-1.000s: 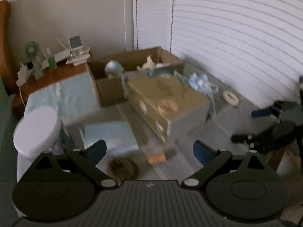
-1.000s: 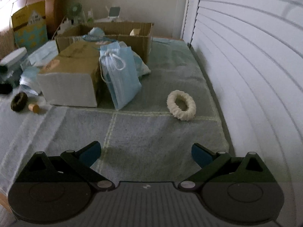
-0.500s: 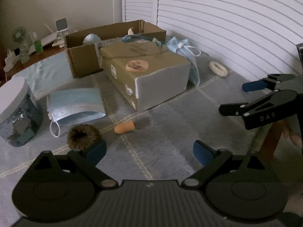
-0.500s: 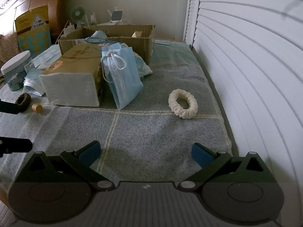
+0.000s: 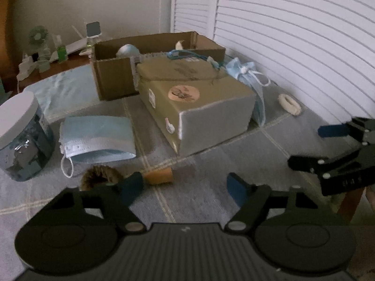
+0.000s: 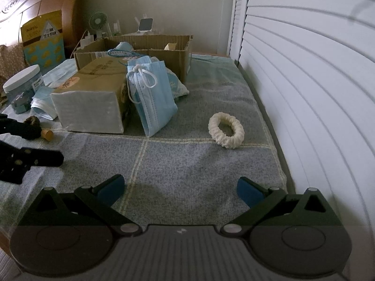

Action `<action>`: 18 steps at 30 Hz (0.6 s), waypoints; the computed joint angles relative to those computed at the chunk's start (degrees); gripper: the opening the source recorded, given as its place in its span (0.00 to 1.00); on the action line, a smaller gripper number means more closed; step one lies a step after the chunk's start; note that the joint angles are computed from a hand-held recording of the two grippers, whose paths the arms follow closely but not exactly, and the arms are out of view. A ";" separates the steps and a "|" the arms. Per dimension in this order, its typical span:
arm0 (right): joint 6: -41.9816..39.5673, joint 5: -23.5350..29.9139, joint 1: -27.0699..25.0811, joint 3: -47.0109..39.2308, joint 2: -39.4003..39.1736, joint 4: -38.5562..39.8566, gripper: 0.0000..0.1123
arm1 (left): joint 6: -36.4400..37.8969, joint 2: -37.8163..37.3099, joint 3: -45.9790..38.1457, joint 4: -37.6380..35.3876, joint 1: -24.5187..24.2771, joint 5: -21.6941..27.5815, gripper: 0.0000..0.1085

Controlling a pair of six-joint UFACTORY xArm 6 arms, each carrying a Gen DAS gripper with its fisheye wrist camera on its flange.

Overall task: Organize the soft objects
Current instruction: 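Grasp the white fabric ring with the right tool while the left tool grasps the orange foam earplug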

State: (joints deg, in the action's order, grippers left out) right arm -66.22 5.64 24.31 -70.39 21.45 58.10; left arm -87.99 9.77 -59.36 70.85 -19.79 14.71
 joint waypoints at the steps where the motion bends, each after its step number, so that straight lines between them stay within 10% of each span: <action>1: -0.28 -0.01 0.00 -0.01 -0.01 0.27 0.92 | -0.42 0.03 -0.15 0.23 -0.02 0.25 0.61; 10: -0.58 -0.51 0.22 0.12 -0.05 0.89 0.92 | -5.28 0.22 -0.90 3.68 -0.20 2.90 0.33; 18: 8.32 -2.75 -0.01 0.23 0.68 -6.45 0.92 | -5.27 0.05 -0.59 5.14 0.54 1.73 0.29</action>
State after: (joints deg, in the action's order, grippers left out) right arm -57.90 2.89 24.30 -70.16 22.12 51.65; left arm -93.26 9.82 -59.95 75.99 -19.24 16.43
